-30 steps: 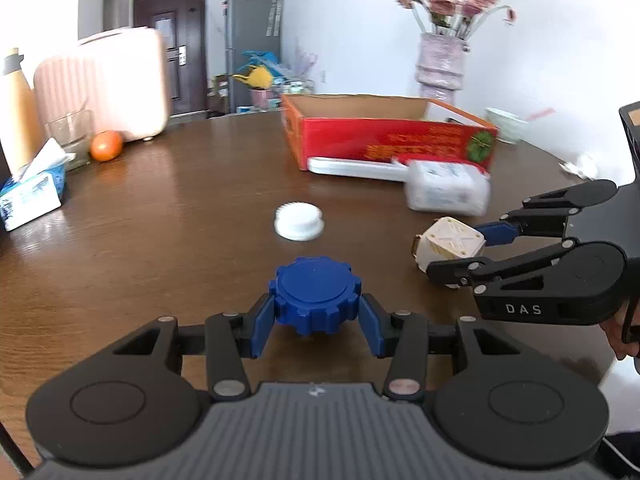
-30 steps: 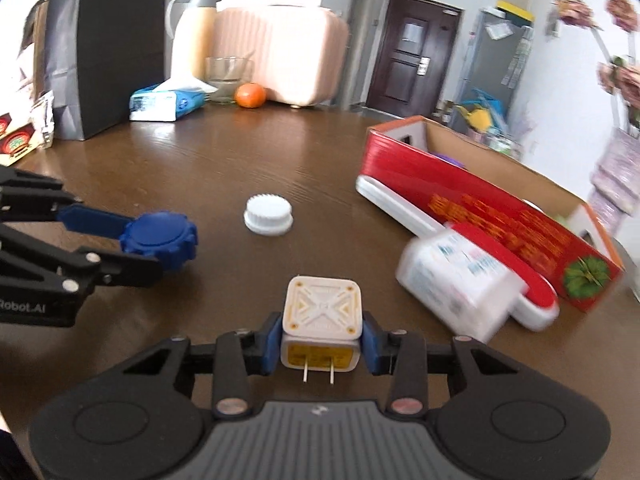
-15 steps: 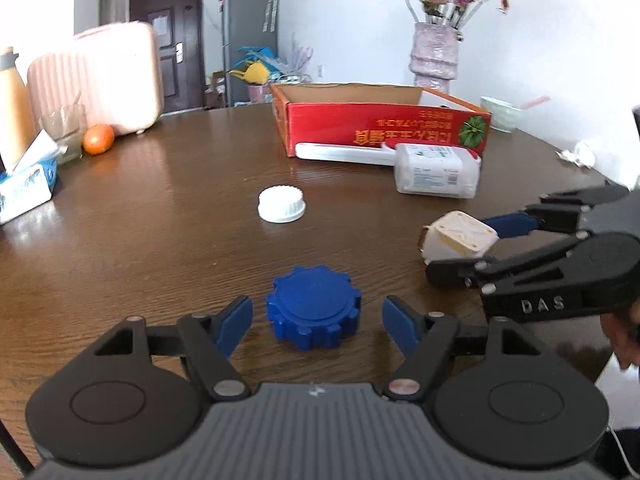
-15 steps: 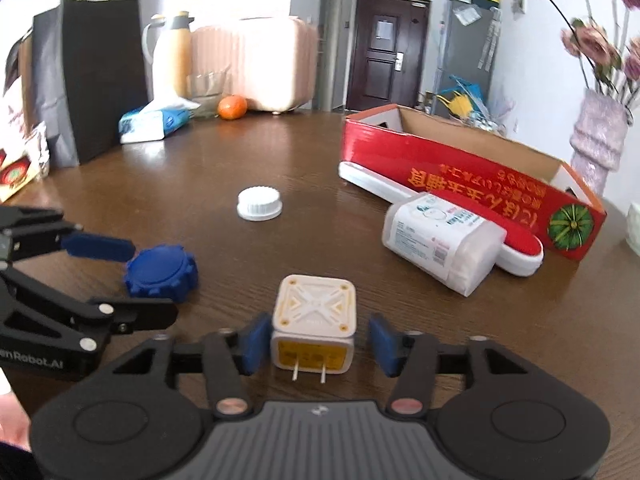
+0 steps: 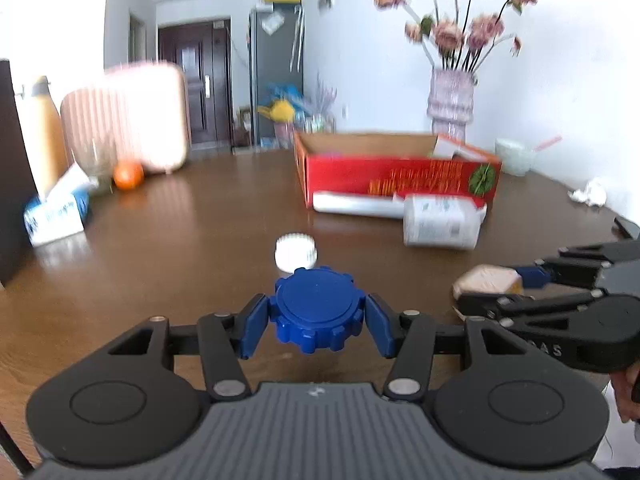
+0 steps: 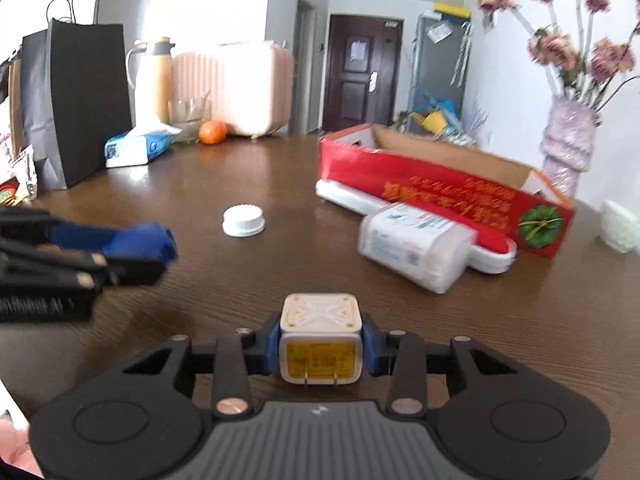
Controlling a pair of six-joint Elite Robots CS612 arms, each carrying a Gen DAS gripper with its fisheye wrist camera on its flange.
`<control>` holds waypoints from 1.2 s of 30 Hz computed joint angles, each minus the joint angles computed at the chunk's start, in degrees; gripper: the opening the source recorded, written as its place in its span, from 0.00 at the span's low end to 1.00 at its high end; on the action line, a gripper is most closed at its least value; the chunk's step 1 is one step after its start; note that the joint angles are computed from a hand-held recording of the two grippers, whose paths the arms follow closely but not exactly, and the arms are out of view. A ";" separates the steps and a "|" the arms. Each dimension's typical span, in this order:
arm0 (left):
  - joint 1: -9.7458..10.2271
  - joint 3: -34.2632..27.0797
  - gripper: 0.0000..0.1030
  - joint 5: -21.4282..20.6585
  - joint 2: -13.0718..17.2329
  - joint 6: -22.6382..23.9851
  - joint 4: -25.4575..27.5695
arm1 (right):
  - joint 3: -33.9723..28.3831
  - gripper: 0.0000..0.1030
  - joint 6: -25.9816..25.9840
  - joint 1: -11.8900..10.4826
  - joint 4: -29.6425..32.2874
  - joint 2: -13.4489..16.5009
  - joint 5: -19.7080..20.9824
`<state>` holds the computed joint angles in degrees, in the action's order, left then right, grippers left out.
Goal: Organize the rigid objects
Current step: 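Lift the blue cap and cream plug up off the table with both tools, then carry the blue cap and plug into the box and release both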
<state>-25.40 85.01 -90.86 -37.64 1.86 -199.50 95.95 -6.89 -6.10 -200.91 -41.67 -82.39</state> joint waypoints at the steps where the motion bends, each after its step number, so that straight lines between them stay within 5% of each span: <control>1: -0.16 0.45 0.52 0.45 -0.23 0.13 -1.35 | 0.73 0.37 0.00 -0.01 -1.18 -0.29 -0.71; 12: -1.59 6.75 0.52 1.57 -3.61 -0.76 -11.93 | 8.93 0.37 3.23 -0.24 -17.46 -3.69 -9.07; 22: -2.64 14.48 0.53 3.50 -7.00 -0.05 -25.61 | 13.06 0.37 2.14 1.72 -38.75 -3.88 -12.73; 36: -1.84 14.69 0.53 1.04 -7.56 -2.66 -30.15 | 14.09 0.37 1.86 2.46 -45.80 -4.45 -15.48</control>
